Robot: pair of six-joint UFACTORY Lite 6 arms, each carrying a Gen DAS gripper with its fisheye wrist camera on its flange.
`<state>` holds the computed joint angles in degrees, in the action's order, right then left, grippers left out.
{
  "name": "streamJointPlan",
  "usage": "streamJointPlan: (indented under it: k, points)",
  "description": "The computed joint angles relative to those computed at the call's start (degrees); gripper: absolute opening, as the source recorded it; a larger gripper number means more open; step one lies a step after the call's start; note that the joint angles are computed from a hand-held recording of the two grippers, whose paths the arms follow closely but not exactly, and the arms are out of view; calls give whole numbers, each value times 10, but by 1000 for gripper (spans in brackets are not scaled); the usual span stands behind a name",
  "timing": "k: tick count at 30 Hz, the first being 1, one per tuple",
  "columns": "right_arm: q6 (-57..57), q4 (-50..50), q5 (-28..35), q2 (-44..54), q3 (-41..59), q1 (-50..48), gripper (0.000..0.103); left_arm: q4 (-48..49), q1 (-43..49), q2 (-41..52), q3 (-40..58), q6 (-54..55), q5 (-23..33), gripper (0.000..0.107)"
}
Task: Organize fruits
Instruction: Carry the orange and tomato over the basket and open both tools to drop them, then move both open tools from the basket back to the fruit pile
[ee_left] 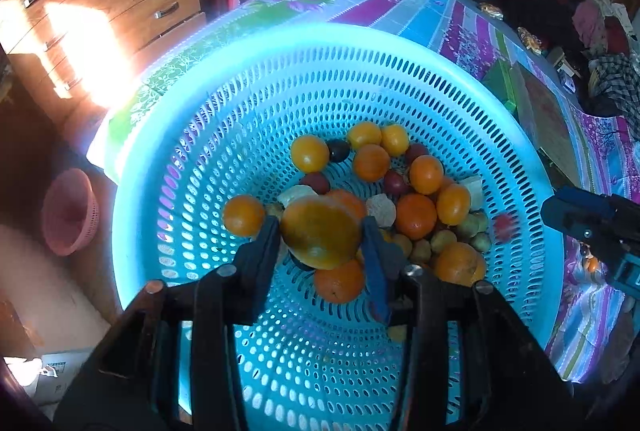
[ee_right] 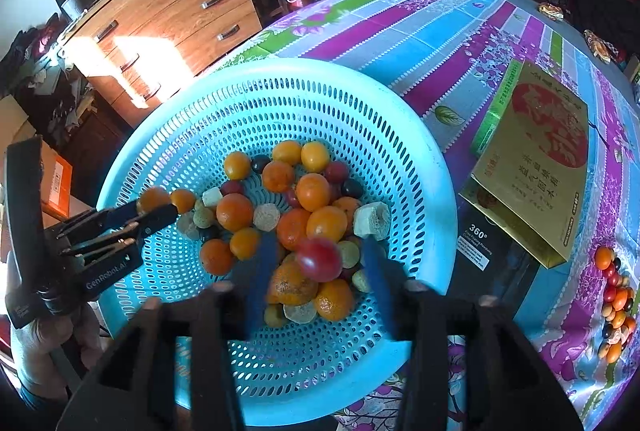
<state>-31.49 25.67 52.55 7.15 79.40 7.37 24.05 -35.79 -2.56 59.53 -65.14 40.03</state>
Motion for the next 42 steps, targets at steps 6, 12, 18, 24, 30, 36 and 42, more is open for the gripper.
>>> streamJointPlan:
  k: [6,12,18,24,30,36,42]
  points:
    - [-11,17,-7,-10,-12,-17,62,45,-13,-3,5,-45,24,75]
    - [-36,27,-48,-97,-69,-41,63,83,-32,-18,1,-99,33,76]
    - [-33,-21,-123,-238,-140,-98,86,168,-89,-26,32,-190,78,80]
    - [-111,8,-121,-293,-149,-210,86,224,-139,-5,85,-250,119,84]
    - [-242,117,-66,-305,-124,-351,87,247,-190,38,151,-267,157,84]
    - [-332,196,6,-294,-95,-466,87,260,-237,93,239,-259,207,85]
    - [-400,245,70,-272,-77,-565,87,263,-265,147,320,-246,233,85]
